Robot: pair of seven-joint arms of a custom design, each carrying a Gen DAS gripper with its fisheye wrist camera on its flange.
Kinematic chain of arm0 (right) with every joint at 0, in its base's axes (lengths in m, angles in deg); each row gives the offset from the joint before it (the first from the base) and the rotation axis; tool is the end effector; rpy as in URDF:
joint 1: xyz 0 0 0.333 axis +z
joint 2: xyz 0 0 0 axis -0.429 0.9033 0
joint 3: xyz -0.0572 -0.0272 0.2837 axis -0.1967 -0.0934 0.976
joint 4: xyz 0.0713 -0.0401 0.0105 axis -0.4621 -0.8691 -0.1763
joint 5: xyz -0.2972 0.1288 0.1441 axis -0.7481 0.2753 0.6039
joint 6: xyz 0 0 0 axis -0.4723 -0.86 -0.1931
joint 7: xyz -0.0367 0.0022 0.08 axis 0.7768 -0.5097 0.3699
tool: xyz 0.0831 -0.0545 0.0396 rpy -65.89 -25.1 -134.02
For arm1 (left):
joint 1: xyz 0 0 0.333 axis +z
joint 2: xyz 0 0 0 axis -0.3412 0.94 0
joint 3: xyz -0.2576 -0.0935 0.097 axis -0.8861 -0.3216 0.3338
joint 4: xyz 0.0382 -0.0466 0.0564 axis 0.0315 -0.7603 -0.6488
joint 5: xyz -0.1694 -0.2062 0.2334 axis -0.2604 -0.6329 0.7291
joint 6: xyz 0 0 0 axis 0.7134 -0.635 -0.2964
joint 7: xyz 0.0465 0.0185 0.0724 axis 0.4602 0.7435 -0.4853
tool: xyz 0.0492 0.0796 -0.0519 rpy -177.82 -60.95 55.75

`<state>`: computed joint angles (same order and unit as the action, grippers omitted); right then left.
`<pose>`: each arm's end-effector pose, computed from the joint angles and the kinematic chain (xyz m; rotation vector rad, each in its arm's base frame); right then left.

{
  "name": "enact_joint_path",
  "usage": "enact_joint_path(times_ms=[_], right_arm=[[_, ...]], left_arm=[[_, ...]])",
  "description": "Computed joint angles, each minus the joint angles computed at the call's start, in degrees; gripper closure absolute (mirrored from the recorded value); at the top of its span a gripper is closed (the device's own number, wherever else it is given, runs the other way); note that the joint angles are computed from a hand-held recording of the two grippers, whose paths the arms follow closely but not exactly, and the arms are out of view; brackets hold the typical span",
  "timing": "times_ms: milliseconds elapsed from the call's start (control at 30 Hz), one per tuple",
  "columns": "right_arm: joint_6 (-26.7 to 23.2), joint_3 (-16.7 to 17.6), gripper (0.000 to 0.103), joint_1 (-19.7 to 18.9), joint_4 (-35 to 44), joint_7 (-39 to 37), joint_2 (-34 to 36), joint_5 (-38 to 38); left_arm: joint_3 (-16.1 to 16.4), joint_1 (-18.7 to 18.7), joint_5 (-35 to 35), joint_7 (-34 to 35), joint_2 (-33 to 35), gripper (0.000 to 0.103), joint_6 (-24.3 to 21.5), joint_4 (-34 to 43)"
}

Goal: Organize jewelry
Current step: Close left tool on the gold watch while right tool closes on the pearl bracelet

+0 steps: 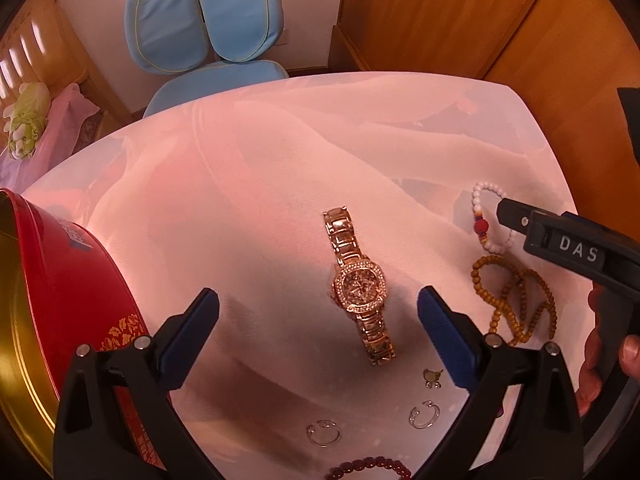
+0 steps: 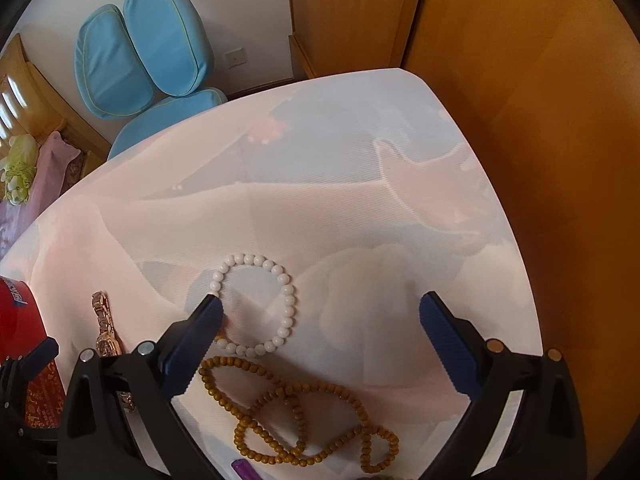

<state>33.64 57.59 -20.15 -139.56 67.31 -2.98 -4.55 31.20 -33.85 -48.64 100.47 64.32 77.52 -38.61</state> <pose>0.4327 0.0615 0.6990 -1.6987 2.4139 -0.3238 0.4357 -0.2284 0.6954 -1.7582 2.4319 -0.4121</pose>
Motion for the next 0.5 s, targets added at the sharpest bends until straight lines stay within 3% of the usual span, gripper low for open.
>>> enact_joint_path(times_ms=[500], right_arm=[[0.2, -0.1, 0.004, 0.8, 1.6, -0.3, 2.3, -1.1]], left_arm=[[-0.5, -0.6, 1.1, -0.7, 0.4, 0.007, 0.6, 0.0]])
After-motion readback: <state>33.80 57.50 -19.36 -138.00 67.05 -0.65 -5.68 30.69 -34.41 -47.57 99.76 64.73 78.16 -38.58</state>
